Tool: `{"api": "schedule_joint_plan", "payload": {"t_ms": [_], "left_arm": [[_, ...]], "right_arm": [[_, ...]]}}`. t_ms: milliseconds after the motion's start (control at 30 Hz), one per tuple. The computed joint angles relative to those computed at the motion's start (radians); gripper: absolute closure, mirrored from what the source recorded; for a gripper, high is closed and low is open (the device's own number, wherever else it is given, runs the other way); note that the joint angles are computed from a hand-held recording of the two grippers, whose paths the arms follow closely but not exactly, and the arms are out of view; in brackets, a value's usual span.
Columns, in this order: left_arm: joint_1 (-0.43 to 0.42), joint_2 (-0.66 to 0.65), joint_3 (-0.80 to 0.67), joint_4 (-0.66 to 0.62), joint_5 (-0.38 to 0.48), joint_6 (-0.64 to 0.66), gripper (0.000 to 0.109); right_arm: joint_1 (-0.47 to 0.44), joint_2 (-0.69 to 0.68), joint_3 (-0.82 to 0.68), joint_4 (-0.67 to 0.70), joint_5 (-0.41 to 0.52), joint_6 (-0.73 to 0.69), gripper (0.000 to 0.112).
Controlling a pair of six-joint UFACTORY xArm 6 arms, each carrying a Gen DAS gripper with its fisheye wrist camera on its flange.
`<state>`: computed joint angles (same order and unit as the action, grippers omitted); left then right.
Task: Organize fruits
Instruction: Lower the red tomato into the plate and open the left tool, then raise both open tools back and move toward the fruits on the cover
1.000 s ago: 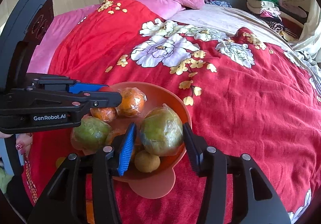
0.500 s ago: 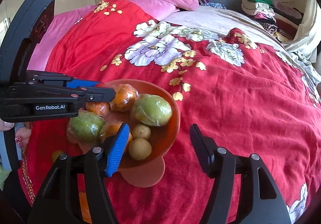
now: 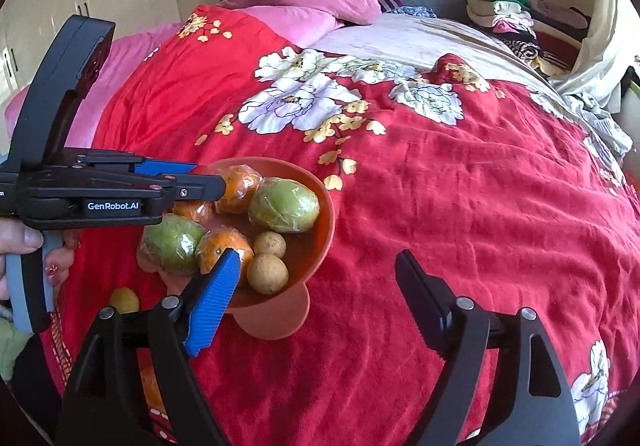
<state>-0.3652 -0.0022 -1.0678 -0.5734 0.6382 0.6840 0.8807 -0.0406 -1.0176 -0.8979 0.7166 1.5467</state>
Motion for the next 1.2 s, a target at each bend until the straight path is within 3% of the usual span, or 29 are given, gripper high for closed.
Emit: {"api": "schedule_joint_plan", "payload": {"t_ms": [333, 533, 900, 1200], "left_arm": [[-0.002, -0.044, 0.033, 0.012, -0.007, -0.012, 0.062], [-0.007, -0.1, 0.074, 0.02, -0.028, -0.021, 0.047], [-0.009, -0.21, 0.152, 0.009, -0.052, -0.014, 0.022], [0.004, -0.289, 0.212, 0.002, -0.058, -0.01, 0.016]], "right_arm": [[0.029, -0.037, 0.007, -0.022, 0.047, 0.03, 0.027], [0.061, -0.059, 0.007, -0.034, 0.087, 0.054, 0.02], [0.125, -0.083, -0.004, -0.043, 0.159, 0.064, 0.017], [0.167, -0.077, -0.027, -0.052, 0.196, 0.072, 0.016]]}}
